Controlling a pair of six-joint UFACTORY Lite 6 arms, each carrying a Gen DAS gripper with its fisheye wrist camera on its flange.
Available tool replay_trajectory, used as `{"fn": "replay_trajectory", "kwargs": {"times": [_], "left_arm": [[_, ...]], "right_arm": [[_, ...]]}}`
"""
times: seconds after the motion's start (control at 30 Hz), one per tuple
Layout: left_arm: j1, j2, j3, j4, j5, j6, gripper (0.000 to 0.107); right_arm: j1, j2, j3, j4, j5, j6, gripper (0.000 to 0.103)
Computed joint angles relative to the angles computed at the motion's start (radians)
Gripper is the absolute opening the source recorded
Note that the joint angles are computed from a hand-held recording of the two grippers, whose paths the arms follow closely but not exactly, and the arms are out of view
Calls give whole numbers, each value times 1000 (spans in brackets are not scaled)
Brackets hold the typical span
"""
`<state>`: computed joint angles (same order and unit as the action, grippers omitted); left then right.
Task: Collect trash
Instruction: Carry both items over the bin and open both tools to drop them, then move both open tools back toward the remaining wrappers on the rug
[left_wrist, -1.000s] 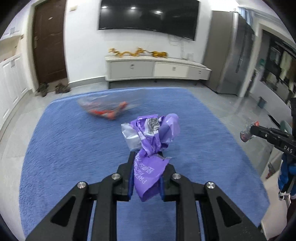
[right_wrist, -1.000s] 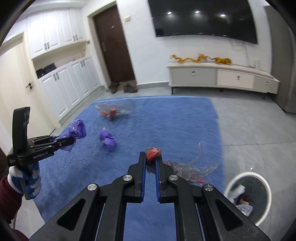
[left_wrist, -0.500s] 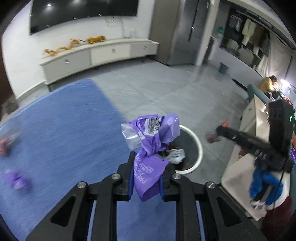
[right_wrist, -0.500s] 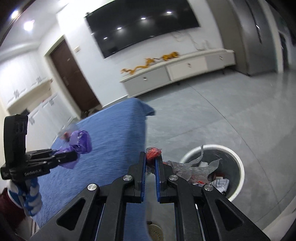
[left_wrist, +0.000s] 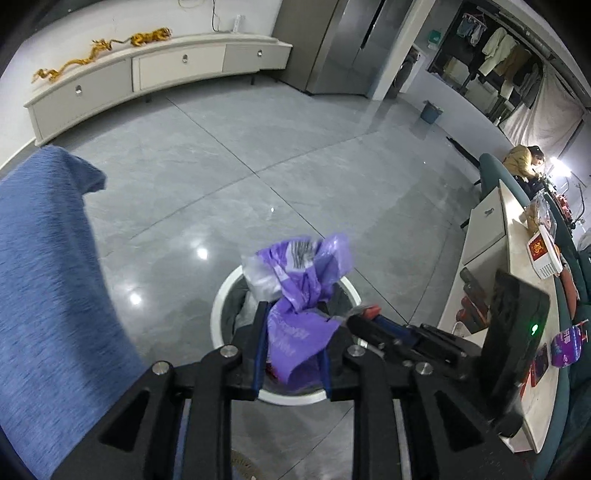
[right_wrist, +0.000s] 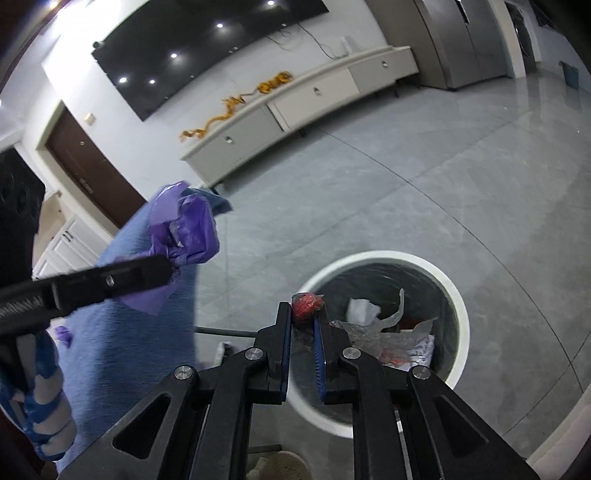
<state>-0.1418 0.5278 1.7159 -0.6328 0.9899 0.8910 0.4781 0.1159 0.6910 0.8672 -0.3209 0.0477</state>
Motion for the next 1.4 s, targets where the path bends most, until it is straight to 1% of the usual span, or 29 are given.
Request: {"fn": "replay_trajectory", "kwargs": {"times": [0.03,0.07,0.1,0.13,0.2,0.3,0.43,0.53,0.57,0.67,0.7,0.73,0.8,0.83,0.87,0.93,1.0,1.1,1.2,1.27,1.4], "left_arm": [[-10,14,6,5,-1,-12,30],[-22,32,22,12,0,-32,44],[-29,43,27,3,-8,-39,54],[-31,49,26,-13,-14,-35,56],[-29,61,31,-24,-8,-39,56],[-4,41,7,-40,-7,-18,56],[51,-61,-89,-97,-42,62,56],[121,-156,-160,-174,-44,138,56],[149,-182,-169,-190,-29,155,56],[207,-246,-182,-184,13,179,56],[233,-273,-186,-179,37,195,56],[255,-293,-188,-179,55,208,56],[318,-353,-207,-191,89,255,56],[347,-377,-213,-199,102,277,56],[381,-400,-213,-208,120,300,56],[469,-431,-204,-237,168,358,56],[573,-439,-170,-270,235,416,56],[721,-417,-100,-305,324,491,57],[862,-344,17,-335,419,528,59],[935,-282,102,-351,467,536,59],[1095,-101,352,-410,573,522,59]], "right_arm": [[-20,7,-3,-30,8,17,25],[-35,30,5,-27,12,10,31],[-42,42,10,-15,12,-1,38],[-46,33,-7,-12,9,-4,39],[-44,25,-27,21,1,-29,39],[-27,-2,-51,149,-5,-143,39],[24,-88,-101,365,-34,-321,39],[90,-176,-122,596,-86,-522,39],[126,-218,-129,692,-120,-603,39],[233,-313,-126,891,-235,-769,44],[268,-334,-114,940,-277,-812,45],[323,-360,-93,998,-344,-862,47],[397,-385,-54,1059,-438,-919,49],[452,-393,-17,1091,-507,-951,49],[484,-391,10,1104,-546,-965,49],[574,-378,98,1134,-659,-1013,51],[647,-343,198,1150,-754,-1064,52],[727,-273,349,1154,-861,-1135,54],[804,-161,558,1145,-961,-1240,55],[838,-97,671,1135,-1001,-1295,56],[898,60,946,1113,-1063,-1429,57]]}}
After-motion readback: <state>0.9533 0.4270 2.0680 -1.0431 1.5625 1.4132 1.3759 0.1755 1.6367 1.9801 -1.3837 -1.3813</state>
